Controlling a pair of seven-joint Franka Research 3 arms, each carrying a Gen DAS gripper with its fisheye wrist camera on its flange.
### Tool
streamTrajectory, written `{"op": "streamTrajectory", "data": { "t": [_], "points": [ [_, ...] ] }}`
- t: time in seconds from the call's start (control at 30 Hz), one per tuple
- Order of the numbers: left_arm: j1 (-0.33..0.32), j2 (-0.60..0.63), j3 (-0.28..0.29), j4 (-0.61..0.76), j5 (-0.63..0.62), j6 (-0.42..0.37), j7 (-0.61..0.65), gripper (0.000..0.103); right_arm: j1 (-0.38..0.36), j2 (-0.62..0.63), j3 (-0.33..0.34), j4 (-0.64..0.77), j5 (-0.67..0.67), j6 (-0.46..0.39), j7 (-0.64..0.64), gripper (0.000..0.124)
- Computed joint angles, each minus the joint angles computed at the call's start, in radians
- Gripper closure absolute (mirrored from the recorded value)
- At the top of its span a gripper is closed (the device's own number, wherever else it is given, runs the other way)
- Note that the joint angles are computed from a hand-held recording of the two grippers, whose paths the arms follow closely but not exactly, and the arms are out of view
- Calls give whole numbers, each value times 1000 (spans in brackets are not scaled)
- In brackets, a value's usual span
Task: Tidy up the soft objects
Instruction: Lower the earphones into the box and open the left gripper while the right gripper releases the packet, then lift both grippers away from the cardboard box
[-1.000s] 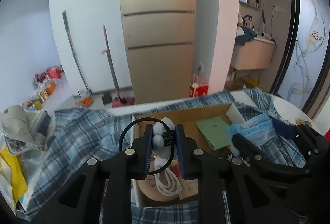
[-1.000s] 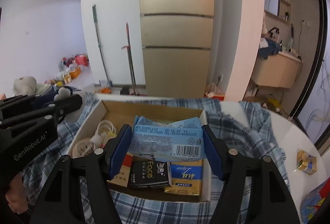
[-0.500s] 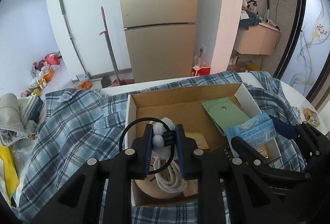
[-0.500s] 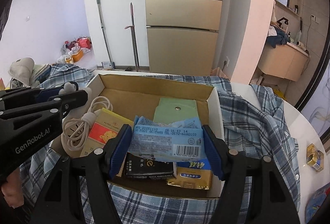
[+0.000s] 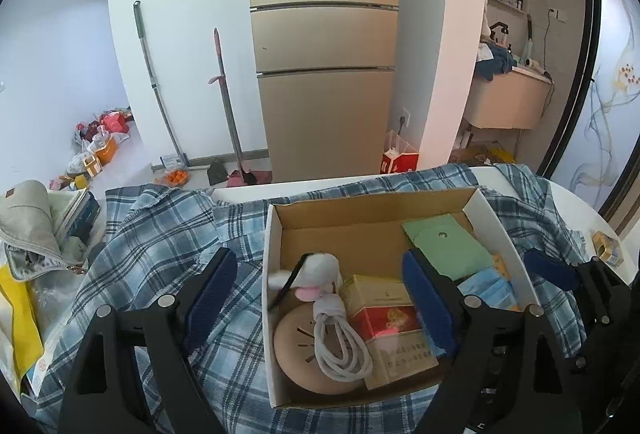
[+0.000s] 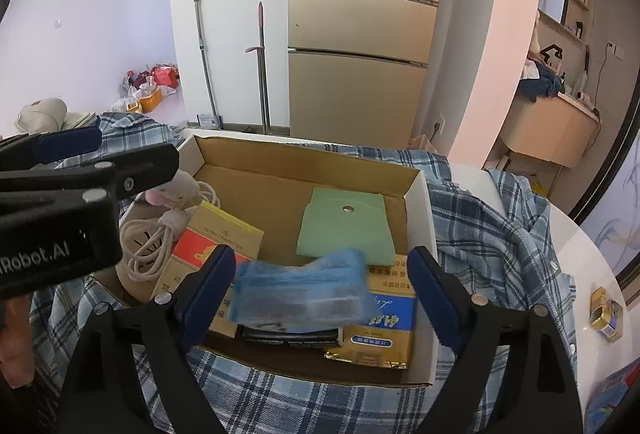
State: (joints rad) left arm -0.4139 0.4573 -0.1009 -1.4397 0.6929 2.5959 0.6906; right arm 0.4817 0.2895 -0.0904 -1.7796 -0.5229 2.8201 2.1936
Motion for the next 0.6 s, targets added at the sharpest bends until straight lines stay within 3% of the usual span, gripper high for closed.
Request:
{"op": "streamTrajectory", "data": {
  "t": [0.37, 0.53, 0.6],
  "points": [
    [-2, -14, 4, -17, 14, 20, -13, 17, 2, -16, -19, -12, -30, 24, 49, 37],
    [-15, -68, 36, -78, 103, 85, -122, 17, 10, -31, -36, -22, -85, 45, 119, 37],
    [-36, -98, 67, -103, 209, 112, -227, 17, 39, -43, -75, -23, -186, 48, 228, 36]
  ]
}}
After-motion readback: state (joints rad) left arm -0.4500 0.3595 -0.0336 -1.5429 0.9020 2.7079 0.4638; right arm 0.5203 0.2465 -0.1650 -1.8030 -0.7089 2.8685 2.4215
